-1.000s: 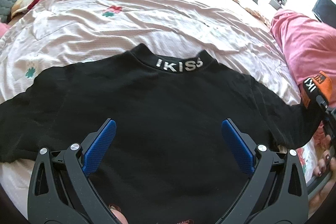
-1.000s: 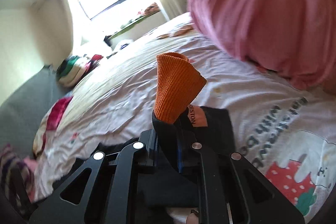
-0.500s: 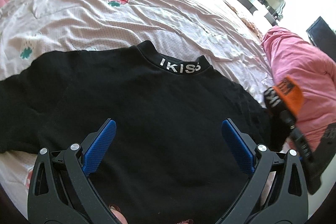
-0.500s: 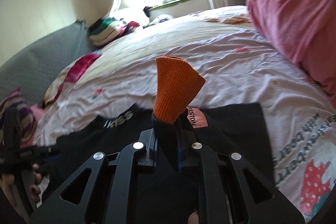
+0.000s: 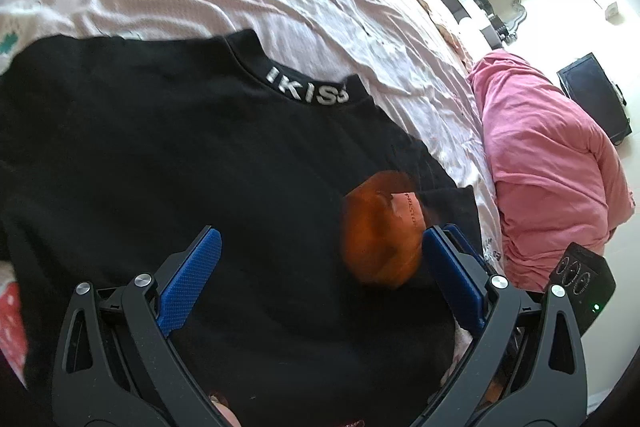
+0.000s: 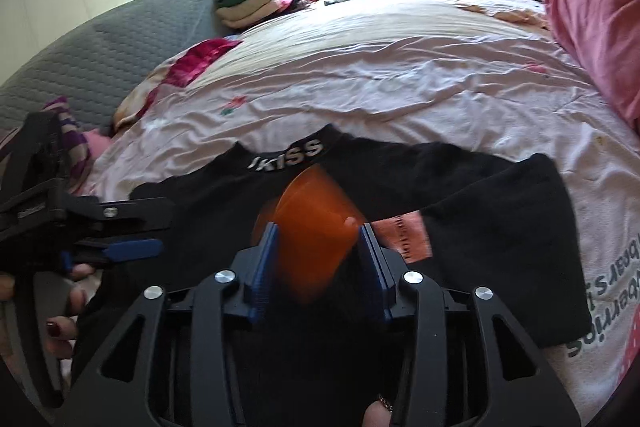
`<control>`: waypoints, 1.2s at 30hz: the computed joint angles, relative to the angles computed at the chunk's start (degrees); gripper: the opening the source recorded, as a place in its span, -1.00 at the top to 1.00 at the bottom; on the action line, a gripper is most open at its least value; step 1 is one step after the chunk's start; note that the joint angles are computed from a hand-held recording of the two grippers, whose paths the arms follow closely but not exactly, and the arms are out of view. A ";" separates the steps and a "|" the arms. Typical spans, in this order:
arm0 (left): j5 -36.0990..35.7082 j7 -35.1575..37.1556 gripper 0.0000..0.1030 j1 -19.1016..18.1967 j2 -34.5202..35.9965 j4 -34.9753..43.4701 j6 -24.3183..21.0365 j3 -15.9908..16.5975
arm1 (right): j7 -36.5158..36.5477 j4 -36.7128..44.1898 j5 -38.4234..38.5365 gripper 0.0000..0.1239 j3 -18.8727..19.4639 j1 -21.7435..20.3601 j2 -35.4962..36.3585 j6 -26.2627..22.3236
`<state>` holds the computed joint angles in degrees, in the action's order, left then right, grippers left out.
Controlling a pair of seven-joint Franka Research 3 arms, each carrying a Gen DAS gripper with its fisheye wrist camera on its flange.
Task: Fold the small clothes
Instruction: 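Fold the held sleeve across the shirt body and open the right tool, then grasp the folded orange cuff with the left tool and reposition it on the shirt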
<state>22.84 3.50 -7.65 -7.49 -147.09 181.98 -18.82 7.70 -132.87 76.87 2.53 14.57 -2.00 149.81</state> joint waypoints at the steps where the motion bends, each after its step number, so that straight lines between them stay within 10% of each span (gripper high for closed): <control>1: -0.29 0.28 -0.81 -0.42 1.00 0.68 0.02 0.14 | 0.00 -0.08 -0.23 0.31 -0.04 -0.05 -0.26 0.12; 10: -22.11 22.97 -0.23 -8.01 10.20 7.22 -1.02 1.32 | 8.14 2.88 -2.67 0.26 -1.47 -2.33 1.26 2.06; 16: -2.44 5.62 -0.20 -15.18 13.33 11.81 -4.42 10.51 | 11.16 4.43 -3.09 0.26 -1.93 -4.23 2.11 2.02; 24: 6.00 0.00 0.84 -14.53 15.56 16.67 -8.65 10.16 | 14.93 6.02 -5.26 0.26 -2.45 -6.15 3.05 3.02; 29: 26.01 -14.25 0.88 -16.08 8.83 15.43 -13.24 12.73 | 17.49 7.46 -5.65 0.26 -2.91 -7.72 4.00 2.75; 36: 32.79 -20.49 0.89 -10.10 -1.28 9.07 -14.06 8.50 | 19.10 7.72 -6.38 0.26 -2.71 -8.67 4.25 2.98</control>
<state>55.63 -16.99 -17.74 -8.77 -138.03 167.91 -10.32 26.79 -125.15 70.49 -0.18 5.90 2.25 152.79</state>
